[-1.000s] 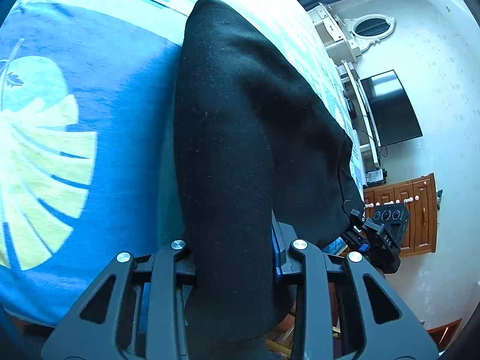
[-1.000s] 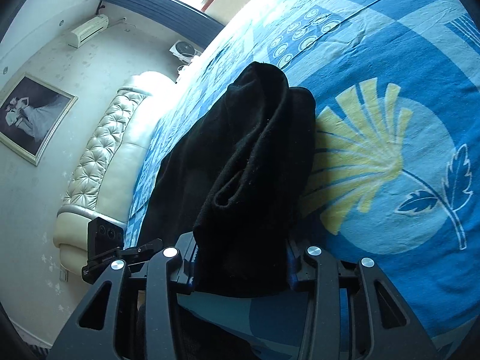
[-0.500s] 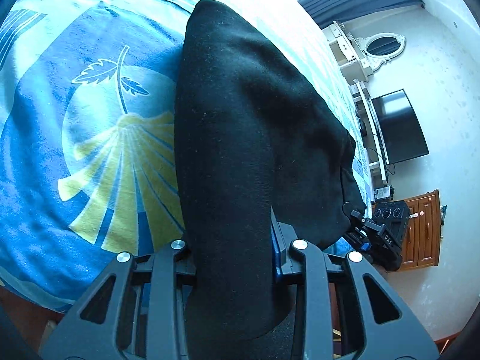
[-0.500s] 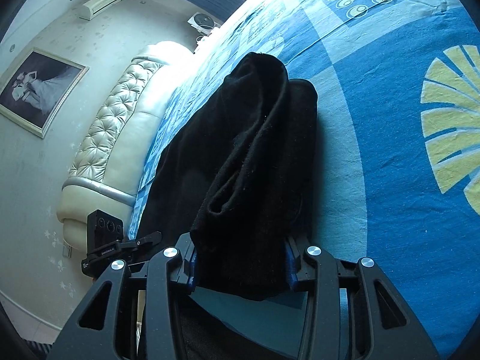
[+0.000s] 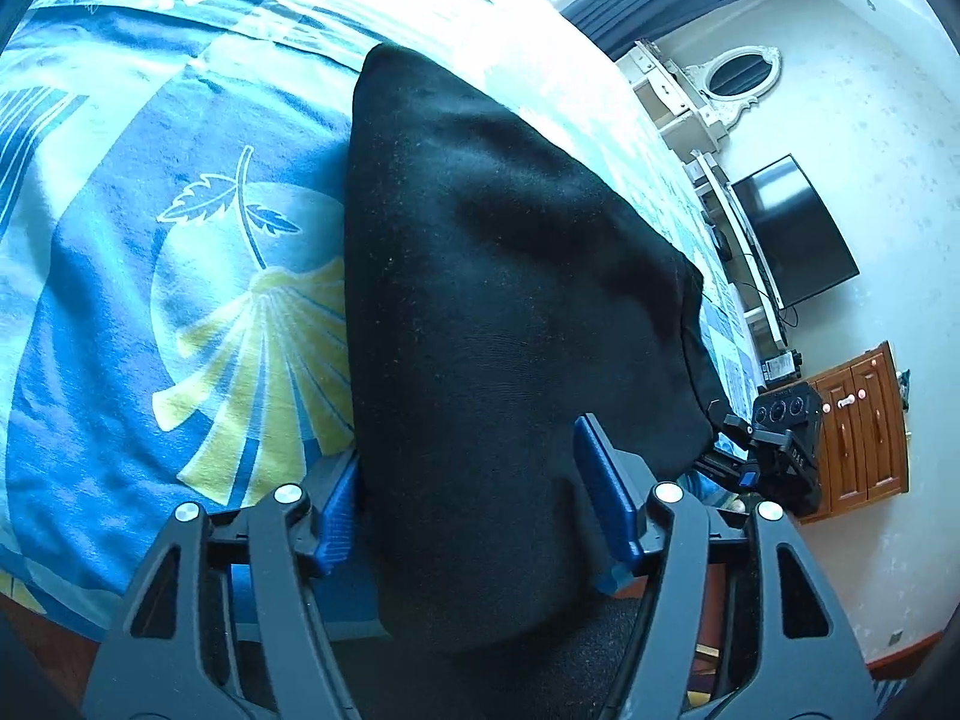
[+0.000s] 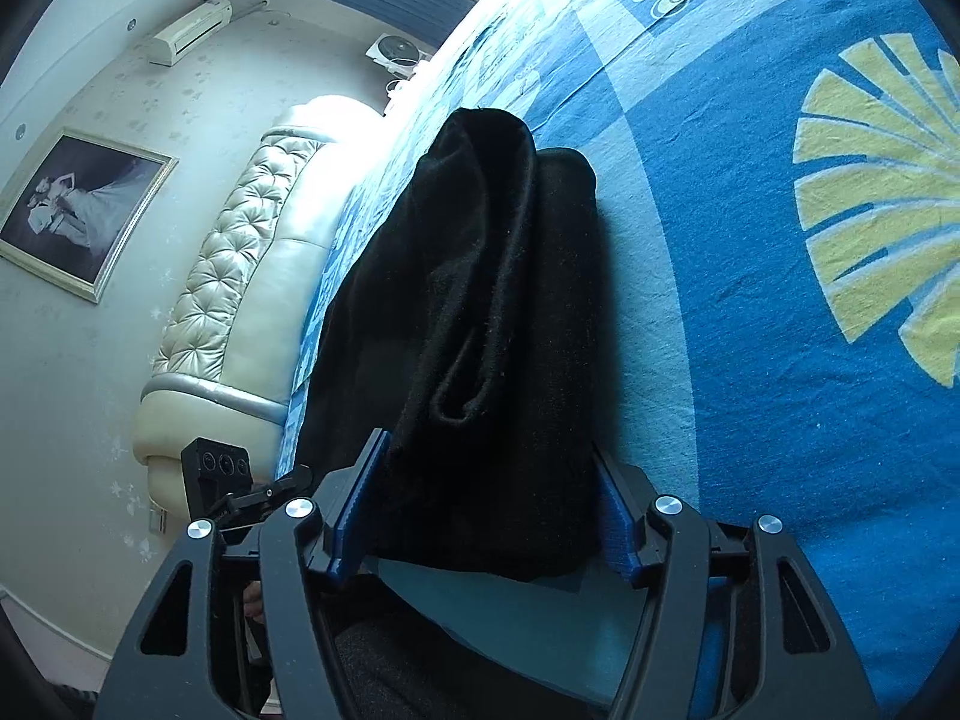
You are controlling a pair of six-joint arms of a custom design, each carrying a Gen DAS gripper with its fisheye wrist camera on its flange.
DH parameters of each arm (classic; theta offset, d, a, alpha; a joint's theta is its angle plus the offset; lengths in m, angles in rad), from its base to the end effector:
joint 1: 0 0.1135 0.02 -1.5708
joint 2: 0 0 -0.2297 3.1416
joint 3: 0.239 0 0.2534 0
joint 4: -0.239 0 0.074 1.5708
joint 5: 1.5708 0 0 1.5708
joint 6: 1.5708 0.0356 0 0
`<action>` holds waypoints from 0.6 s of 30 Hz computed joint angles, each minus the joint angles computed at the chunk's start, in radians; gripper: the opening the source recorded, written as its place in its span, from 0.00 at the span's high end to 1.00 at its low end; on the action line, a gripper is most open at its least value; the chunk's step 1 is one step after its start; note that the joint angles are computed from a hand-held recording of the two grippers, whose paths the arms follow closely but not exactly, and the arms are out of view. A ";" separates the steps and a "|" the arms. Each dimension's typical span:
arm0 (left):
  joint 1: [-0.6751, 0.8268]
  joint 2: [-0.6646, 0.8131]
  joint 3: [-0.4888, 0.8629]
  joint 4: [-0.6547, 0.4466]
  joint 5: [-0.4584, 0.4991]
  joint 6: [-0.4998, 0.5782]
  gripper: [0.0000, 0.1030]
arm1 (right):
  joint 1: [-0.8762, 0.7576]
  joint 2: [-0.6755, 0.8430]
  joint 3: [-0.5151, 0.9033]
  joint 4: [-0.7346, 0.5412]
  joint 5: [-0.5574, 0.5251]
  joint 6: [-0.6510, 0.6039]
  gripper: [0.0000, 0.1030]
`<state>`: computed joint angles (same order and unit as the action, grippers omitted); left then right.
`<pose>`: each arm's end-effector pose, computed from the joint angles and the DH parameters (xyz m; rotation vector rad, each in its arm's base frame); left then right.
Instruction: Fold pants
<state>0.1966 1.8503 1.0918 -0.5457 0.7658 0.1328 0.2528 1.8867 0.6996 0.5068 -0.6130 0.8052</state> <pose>0.3281 0.0402 0.1123 0.0573 2.5977 -0.9739 0.3040 0.0997 0.0611 0.3037 2.3913 1.2252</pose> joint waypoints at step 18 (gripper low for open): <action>-0.020 0.567 0.735 -0.162 0.070 -0.145 0.19 | -0.105 0.373 0.573 -0.210 -0.096 -0.033 0.28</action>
